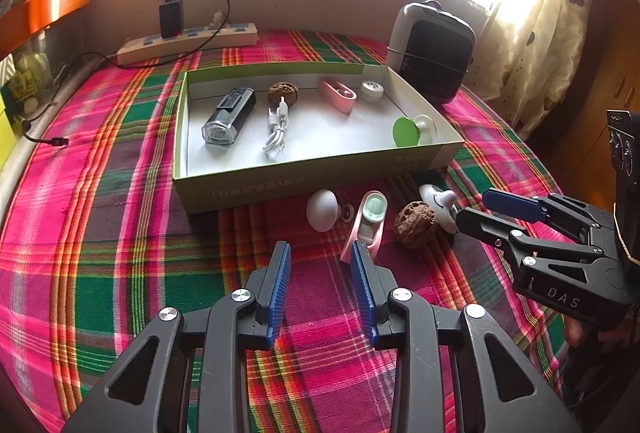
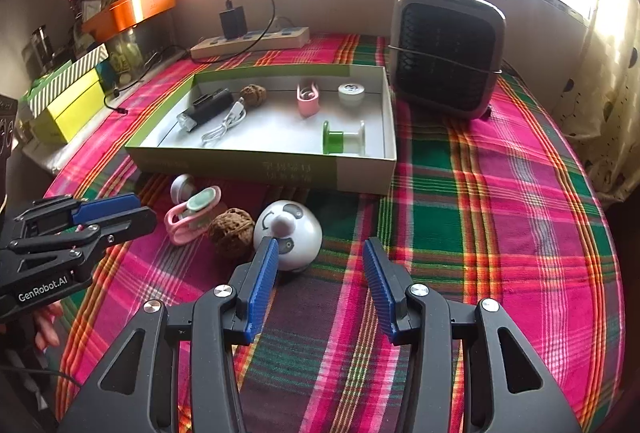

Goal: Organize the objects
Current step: 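Move the left tool to the pink-white case while the right tool approaches the white panda ball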

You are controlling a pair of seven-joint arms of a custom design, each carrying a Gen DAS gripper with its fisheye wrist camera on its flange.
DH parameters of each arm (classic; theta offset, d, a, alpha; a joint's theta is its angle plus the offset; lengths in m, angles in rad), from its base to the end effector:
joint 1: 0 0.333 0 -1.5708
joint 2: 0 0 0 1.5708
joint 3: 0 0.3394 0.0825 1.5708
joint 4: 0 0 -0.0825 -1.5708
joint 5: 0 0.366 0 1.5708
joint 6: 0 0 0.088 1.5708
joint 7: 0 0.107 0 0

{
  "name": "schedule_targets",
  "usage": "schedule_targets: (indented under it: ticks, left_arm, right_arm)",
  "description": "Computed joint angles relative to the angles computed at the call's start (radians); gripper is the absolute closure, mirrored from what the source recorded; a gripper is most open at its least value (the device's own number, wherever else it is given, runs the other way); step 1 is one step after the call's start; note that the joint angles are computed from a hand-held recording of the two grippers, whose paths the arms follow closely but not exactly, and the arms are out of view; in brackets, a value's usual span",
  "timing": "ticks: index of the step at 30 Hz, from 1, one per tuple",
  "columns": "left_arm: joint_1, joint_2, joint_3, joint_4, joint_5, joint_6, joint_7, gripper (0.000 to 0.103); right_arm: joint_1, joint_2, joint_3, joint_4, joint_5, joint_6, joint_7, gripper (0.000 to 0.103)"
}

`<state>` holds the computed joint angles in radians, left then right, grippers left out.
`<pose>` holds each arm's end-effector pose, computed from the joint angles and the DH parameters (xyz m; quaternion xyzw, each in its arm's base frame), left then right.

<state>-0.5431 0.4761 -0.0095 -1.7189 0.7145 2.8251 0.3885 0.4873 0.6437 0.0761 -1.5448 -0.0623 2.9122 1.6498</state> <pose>0.5800 -0.3952 0.4054 -0.6670 0.6547 -0.3066 0.1802 0.6416 0.3932 0.3894 -0.8058 0.4741 -0.1578 0.3180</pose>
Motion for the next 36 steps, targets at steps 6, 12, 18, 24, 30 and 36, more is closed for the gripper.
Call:
schedule_targets:
  ticks: [6, 12, 18, 24, 30, 36]
  left_arm:
    - [0.007, 0.015, -0.012, 0.014, -0.028, 0.003, 0.031, 0.074]
    - [0.008, 0.025, -0.013, 0.021, -0.059, 0.014, 0.066, 0.074]
    - [0.005, 0.028, -0.007, 0.020, -0.086, 0.022, 0.088, 0.073]
    - [0.008, 0.038, -0.009, 0.028, -0.109, 0.043, 0.116, 0.071]
    - [0.014, 0.057, -0.021, 0.054, -0.162, 0.036, 0.181, 0.070]
    - [0.016, 0.080, -0.028, 0.090, -0.204, 0.017, 0.234, 0.069]
  right_arm:
    - [-0.011, 0.008, 0.026, 0.011, 0.001, -0.027, -0.055, 0.058]
    - [0.003, 0.020, 0.013, 0.026, -0.001, -0.049, -0.069, 0.057]
    - [0.032, 0.045, -0.021, 0.076, -0.029, -0.085, -0.053, 0.057]
    - [0.038, 0.070, -0.023, 0.120, -0.049, -0.114, -0.065, 0.049]
    - [0.040, 0.094, -0.031, 0.163, -0.054, -0.137, -0.050, 0.039]
    - [0.045, 0.108, -0.043, 0.187, -0.059, -0.142, -0.032, 0.039]
